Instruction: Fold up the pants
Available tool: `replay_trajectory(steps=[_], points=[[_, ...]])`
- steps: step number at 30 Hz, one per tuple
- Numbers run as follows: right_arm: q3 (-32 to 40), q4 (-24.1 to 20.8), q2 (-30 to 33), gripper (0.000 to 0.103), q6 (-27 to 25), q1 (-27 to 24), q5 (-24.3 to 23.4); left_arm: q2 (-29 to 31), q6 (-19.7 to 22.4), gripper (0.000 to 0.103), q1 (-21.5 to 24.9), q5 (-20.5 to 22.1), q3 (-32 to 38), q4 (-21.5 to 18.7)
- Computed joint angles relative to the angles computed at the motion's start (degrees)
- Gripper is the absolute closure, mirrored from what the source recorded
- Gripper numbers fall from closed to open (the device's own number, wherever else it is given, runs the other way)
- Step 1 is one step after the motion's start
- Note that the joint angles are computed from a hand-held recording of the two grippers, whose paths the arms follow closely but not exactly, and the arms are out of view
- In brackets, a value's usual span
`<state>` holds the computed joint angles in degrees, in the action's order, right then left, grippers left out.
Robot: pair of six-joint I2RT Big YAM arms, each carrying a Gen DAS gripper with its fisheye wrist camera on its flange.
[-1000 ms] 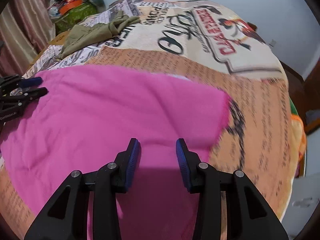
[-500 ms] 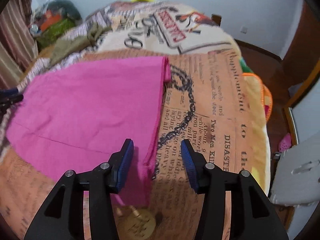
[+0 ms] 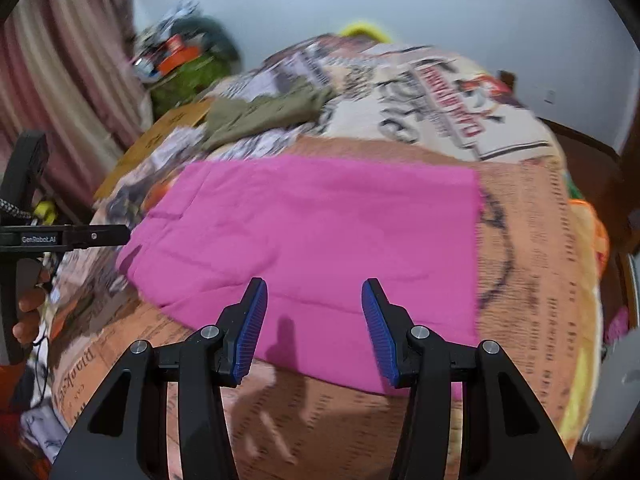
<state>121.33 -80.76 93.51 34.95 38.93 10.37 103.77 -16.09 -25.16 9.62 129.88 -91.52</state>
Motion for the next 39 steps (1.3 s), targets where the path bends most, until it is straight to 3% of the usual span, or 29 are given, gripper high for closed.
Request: replay_trajectory(steps=[5, 11, 15, 18, 26, 28, 32, 33, 35, 39], points=[[0.1, -2.4, 2.9, 0.058, 0.7, -0.4, -4.3, -3.2, -1.3, 0.027, -0.6, 1.0, -5.7, 1.5], [-2.6, -0.8, 1.1, 0.057, 0.3, 0.0, -4.5, -5.3, -6.4, 0.02, -1.2, 4.0, -9.2, 4.0], [-2.7, -0.8, 1.0, 0.057, 0.3, 0.2, -4.1, -6.6, -8.3, 0.02, -1.5, 7.8, -11.2, 6.7], [-2.6, -0.9, 1.1, 0.057, 0.3, 0.3, -3.9, -5.5, -8.5, 0.019, -2.1, 8.1, -10.1, 6.4], [-2.4, -0.9, 1.3, 0.055, 0.0, 0.2, -4.6, -4.9, -19.2, 0.02, -1.6, 7.3, -11.3, 12.2], [-2.5, -0.8, 1.3, 0.054, -0.1, 0.2, -4.7, -4.3, -20.9, 0.029, -1.9, 4.9, -10.2, 11.5], [-2.5, -0.8, 1.2, 0.054, -0.1, 0.2, -4.7, -2.4, -19.4, 0.053, -3.0, -0.2, -6.8, 7.8], [-2.5, -0.8, 1.2, 0.054, -0.1, 0.2, -4.7, -2.4, -19.0, 0.057, -3.0, -0.4, -6.7, 7.7], [-2.5, -0.8, 1.2, 0.054, 0.0, 0.2, -4.7, -2.5, -18.5, 0.076, -2.9, 1.2, -7.0, 8.0], [-2.6, -0.8, 1.1, 0.055, 0.0, 0.2, -4.6, -2.8, -18.2, 0.081, -3.2, 0.7, -7.3, 8.7]])
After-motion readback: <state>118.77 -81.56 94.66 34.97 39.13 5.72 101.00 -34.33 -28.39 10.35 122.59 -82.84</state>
